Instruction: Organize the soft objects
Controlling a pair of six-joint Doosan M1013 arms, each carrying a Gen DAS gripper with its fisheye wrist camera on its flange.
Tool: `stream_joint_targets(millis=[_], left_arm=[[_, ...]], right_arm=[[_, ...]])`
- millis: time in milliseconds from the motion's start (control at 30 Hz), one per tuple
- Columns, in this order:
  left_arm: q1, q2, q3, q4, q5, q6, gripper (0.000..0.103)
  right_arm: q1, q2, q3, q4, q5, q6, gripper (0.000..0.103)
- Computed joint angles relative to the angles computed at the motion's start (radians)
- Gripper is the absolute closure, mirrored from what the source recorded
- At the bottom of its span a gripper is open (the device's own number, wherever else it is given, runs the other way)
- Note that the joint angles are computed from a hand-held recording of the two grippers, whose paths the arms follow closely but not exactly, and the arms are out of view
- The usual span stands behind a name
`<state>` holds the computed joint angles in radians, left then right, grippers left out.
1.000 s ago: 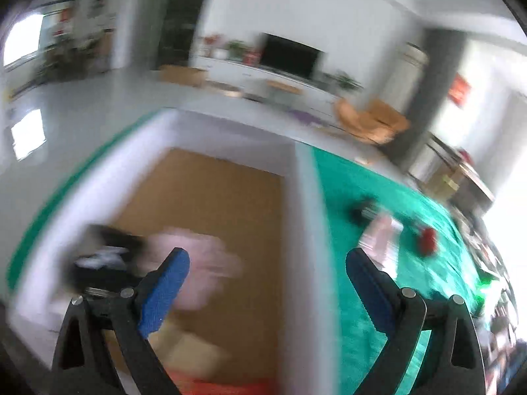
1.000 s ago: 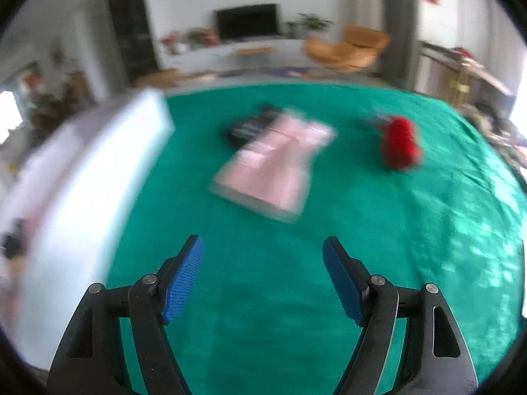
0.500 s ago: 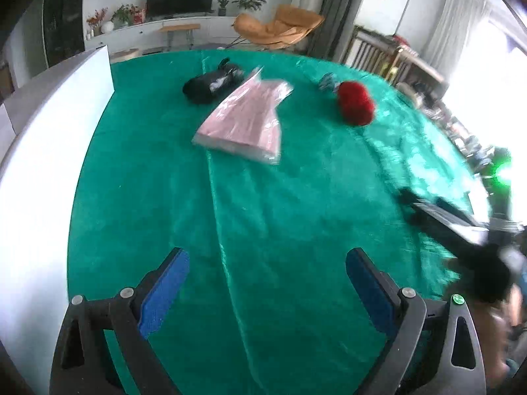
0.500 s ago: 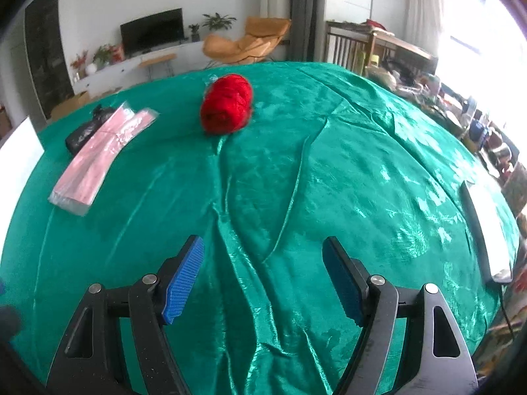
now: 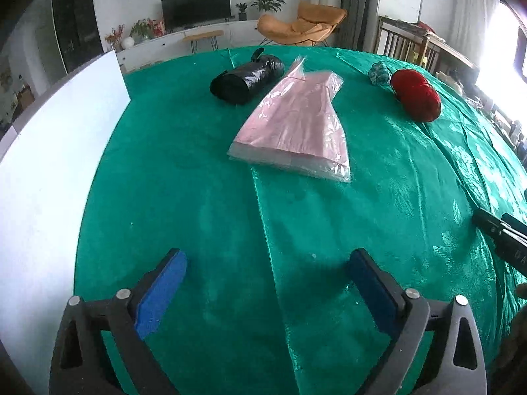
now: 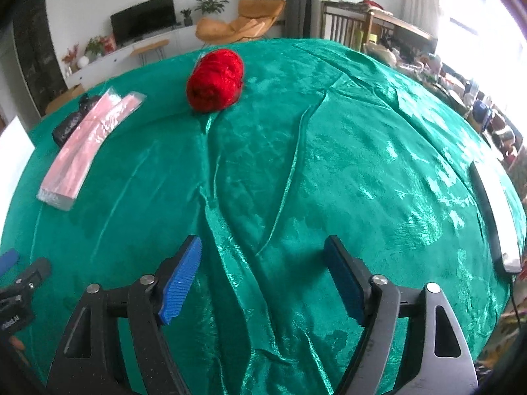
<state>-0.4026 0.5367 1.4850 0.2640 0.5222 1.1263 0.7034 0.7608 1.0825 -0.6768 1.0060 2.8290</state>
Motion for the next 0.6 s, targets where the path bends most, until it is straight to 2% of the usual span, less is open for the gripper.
stream_joint_targets(millis=[600], left_arm=[[-0.002,0.007,-0.01,0.004,0.008,0.0,0.0]], right_arm=[[0.001,-0.003,0.004,0.005,-0.001,-0.001,0.019]])
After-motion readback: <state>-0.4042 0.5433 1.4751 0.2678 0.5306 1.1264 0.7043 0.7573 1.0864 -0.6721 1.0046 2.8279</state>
